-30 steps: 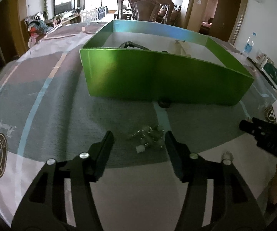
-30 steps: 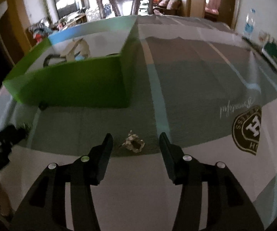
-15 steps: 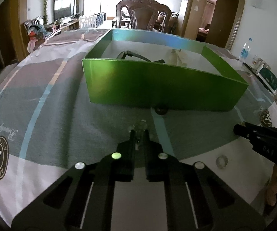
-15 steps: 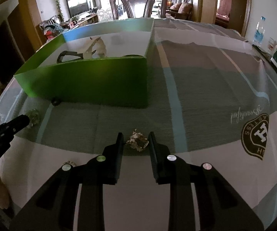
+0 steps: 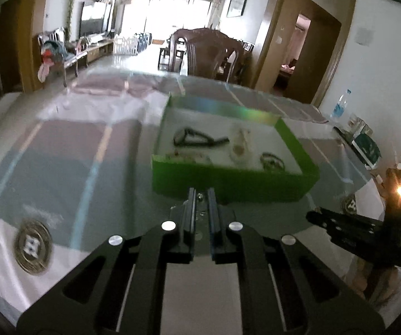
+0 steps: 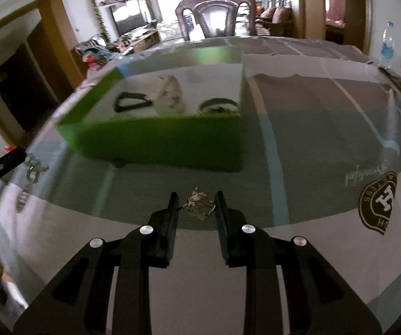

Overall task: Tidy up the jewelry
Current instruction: 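Lift both brooches into the green box and open both tools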

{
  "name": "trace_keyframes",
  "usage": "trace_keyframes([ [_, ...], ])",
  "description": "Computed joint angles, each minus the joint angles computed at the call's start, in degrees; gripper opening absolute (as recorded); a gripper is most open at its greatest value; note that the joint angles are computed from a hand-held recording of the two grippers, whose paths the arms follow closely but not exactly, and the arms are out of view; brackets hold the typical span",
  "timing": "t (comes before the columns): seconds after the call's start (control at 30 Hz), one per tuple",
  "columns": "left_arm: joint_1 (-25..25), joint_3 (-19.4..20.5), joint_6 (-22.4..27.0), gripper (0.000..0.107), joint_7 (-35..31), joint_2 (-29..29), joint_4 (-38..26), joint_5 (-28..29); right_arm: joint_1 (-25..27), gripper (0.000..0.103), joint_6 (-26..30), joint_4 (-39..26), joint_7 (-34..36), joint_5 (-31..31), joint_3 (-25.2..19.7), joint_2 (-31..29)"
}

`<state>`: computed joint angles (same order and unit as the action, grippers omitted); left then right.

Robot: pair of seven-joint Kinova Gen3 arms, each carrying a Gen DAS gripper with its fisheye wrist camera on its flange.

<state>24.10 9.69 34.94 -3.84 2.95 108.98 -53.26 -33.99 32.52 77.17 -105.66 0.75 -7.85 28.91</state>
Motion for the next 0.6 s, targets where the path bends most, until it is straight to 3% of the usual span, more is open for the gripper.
trace_keyframes([
  [0.17,-2.01,-1.21,1.45,0.008,-9.08,2.51,-7.8,5.43,-3.2,0.027,7.04,-11.18,-2.37,5.8,1.33,1.91],
  [0.3,-1.58,-3.27,5.45,0.008,-16.31,9.18,-17.19,8.69,-8.05,0.027,10.88,-21.8,-4.95,10.06,7.15,7.64],
  [0.4,-2.7,-4.19,7.03,0.008,-22.31,14.27,-22.7,13.82,-10.53,0.027,14.76,-29.76,-5.78,7.6,13.2,13.82],
  [0.5,-2.78,-5.68,7.11,0.008,-25.27,17.48,-25.29,16.6,-9.61,0.027,20.45,-37.62,-4.63,4.33,14.22,18.96],
  [0.57,-1.67,-7.37,7.3,0.012,-25.6,18.44,-25.69,16.97,-9.06,0.032,22.96,-40.24,-5.51,4.9,13.44,20.26],
  [0.6,-1.19,-8.14,6.95,0.024,-25.85,18.54,-25.63,17.2,-8.24,0.043,23.19,-40.06,-5.92,5.52,11.67,19.91],
])
